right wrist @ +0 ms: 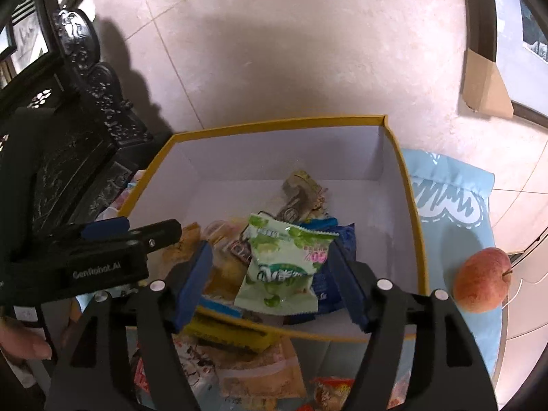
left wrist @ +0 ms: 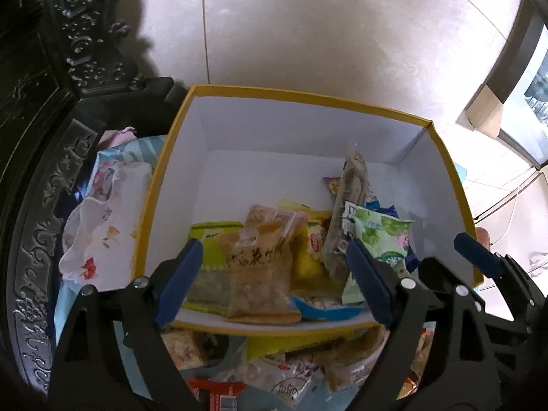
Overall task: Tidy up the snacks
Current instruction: 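Move both grippers back over the snacks on the table, then grasp the orange wrapped snack with the left gripper while the right grasps the long white bar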
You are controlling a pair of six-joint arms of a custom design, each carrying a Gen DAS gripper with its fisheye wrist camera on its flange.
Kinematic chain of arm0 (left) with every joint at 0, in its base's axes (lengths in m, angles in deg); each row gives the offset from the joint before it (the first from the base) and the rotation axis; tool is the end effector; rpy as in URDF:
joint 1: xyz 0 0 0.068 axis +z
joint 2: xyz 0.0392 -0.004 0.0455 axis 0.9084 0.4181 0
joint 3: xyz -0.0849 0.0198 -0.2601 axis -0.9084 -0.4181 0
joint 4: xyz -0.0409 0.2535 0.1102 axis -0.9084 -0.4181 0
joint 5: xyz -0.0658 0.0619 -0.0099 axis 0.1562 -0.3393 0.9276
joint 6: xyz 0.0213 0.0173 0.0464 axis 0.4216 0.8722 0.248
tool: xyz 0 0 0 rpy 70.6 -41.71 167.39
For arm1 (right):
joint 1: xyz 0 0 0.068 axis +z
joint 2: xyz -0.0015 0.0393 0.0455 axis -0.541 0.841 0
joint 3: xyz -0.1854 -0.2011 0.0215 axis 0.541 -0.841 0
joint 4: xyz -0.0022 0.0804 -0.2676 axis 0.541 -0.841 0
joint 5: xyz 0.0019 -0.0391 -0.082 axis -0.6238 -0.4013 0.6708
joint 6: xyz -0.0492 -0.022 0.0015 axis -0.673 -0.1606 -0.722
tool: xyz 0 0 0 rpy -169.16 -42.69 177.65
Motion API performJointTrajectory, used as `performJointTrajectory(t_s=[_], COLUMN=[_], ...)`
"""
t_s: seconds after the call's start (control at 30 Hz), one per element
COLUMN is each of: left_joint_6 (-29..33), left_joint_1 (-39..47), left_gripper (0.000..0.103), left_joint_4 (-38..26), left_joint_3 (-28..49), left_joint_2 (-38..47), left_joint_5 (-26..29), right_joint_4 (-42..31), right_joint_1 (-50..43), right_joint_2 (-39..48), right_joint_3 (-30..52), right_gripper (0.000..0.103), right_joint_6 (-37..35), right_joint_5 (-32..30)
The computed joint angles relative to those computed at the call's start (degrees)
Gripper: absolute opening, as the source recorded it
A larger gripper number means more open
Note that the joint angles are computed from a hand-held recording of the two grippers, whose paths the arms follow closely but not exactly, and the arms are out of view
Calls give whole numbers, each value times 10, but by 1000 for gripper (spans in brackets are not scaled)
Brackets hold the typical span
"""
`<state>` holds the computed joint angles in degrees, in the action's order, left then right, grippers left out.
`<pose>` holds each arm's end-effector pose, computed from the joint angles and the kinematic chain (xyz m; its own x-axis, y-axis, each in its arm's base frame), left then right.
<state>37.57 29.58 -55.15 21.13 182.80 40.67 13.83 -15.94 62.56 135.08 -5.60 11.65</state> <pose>0.3376 -0.2367 0.2505 -0.8521 0.0812 -0.5170 0.1675 0.9782 -0.1225 0.2498 0.0764 0.2392 -0.7500 0.1329 -0.6479 -0.0527 0.9645 0.2588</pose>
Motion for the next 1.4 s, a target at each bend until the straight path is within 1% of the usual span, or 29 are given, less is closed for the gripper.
performJointTrajectory(t_s=[0.17, 0.27, 0.33, 0.4, 0.47, 0.5, 0.6, 0.63, 0.73, 0.9, 1.13, 1.27, 1.4], left_joint_6=[-9, -19, -28, -36, -50, -58, -71, -78, -92, -116, -129, -130, -135], left_joint_1=[-5, -10, -14, -18, -20, -21, -29, -32, -37, -44, -53, -56, -54], left_gripper=[88, 88, 88, 88, 88, 88, 88, 88, 88, 88, 91, 92, 92], left_joint_4=[-8, -7, -9, -12, -19, -24, -37, -38, -45, -47, -43, -34, 0], left_joint_3=[-46, -88, -127, -166, -202, -227, -278, -299, -358, -425, -462, -477, -509], left_joint_2=[-56, -103, -144, -183, -217, -240, -281, -296, -329, -361, -381, -380, -363], left_joint_5=[-9, -13, -15, -17, -15, -12, -16, -18, -18, -12, -14, -15, -6], right_joint_4=[-23, -45, -72, -101, -126, -148, -179, -194, -216, -234, -230, -221, -224], right_joint_1=[30, 61, 90, 135, 163, 186, 228, 255, 319, 409, 475, 504, 521], right_joint_2=[-64, -119, -160, -209, -233, -243, -263, -268, -274, -267, -253, -234, -221], right_joint_3=[-24, -42, -55, -75, -86, -91, -109, -116, -134, -155, -166, -171, -169], right_gripper=[73, 76, 89, 94, 94, 94, 94, 94, 94, 94, 94, 94, 94], right_joint_6=[12, 26, 33, 50, 60, 78, 118, 144, 197, 275, 326, 350, 366], right_joint_5=[21, 49, 73, 114, 132, 149, 161, 176, 191, 211, 235, 235, 239])
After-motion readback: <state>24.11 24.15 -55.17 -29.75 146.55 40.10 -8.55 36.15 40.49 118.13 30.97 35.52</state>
